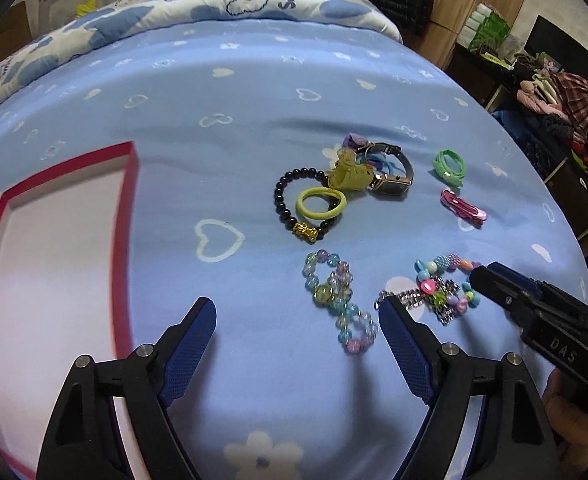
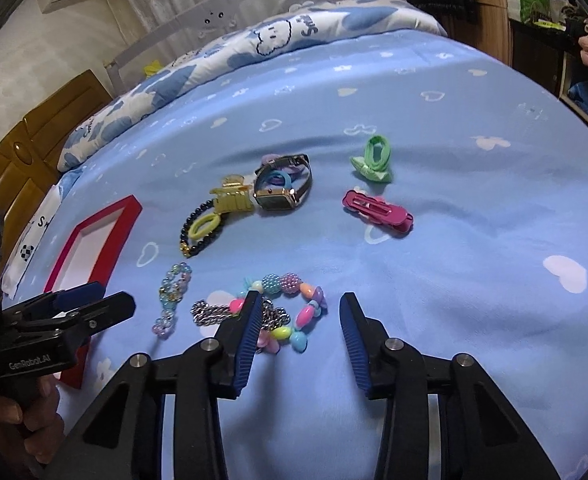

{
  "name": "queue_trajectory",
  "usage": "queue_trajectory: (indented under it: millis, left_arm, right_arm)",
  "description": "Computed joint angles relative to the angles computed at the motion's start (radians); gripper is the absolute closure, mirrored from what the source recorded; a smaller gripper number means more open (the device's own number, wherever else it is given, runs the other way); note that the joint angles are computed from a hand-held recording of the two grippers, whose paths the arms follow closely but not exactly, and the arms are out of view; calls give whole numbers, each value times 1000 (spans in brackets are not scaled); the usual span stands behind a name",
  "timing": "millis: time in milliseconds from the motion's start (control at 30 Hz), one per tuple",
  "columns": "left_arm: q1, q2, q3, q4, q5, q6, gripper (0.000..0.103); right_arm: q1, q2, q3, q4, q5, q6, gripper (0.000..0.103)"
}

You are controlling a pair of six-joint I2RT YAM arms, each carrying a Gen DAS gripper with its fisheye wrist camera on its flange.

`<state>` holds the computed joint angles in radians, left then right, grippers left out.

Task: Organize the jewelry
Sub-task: 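Grasp the pastel crystal bracelet with the left tool while the right tool grasps the charm bead bracelet, then carry both bracelets into the red-rimmed tray and open both tools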

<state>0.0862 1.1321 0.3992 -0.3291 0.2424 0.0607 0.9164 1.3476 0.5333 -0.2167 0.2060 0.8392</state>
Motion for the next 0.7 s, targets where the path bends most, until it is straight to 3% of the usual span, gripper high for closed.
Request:
queue_trajectory:
  millis: [133, 267, 333, 367, 500, 700]
  left_arm:
    - [-64, 216, 45, 123, -14, -35, 37]
    - [-106, 290, 52, 199, -56, -38, 45]
    - [-113, 298, 50, 212, -53, -25, 80]
    - [-110, 305, 52, 214, -37, -13, 86]
    - [-98, 281, 38, 216, -22, 5, 91]
    - [-2, 78, -13, 105, 51, 49, 92]
  right_arm:
    - [-25, 58, 13, 25, -26, -24, 71]
    - [-45, 87, 15, 42, -38, -32, 83]
    - [-52, 89, 11, 51, -41, -35, 90]
    - [-54, 87, 6, 58, -43, -35, 91]
    - [-37, 61, -3, 67, -22, -30, 93]
    - [1, -12, 13, 34, 25, -17, 93]
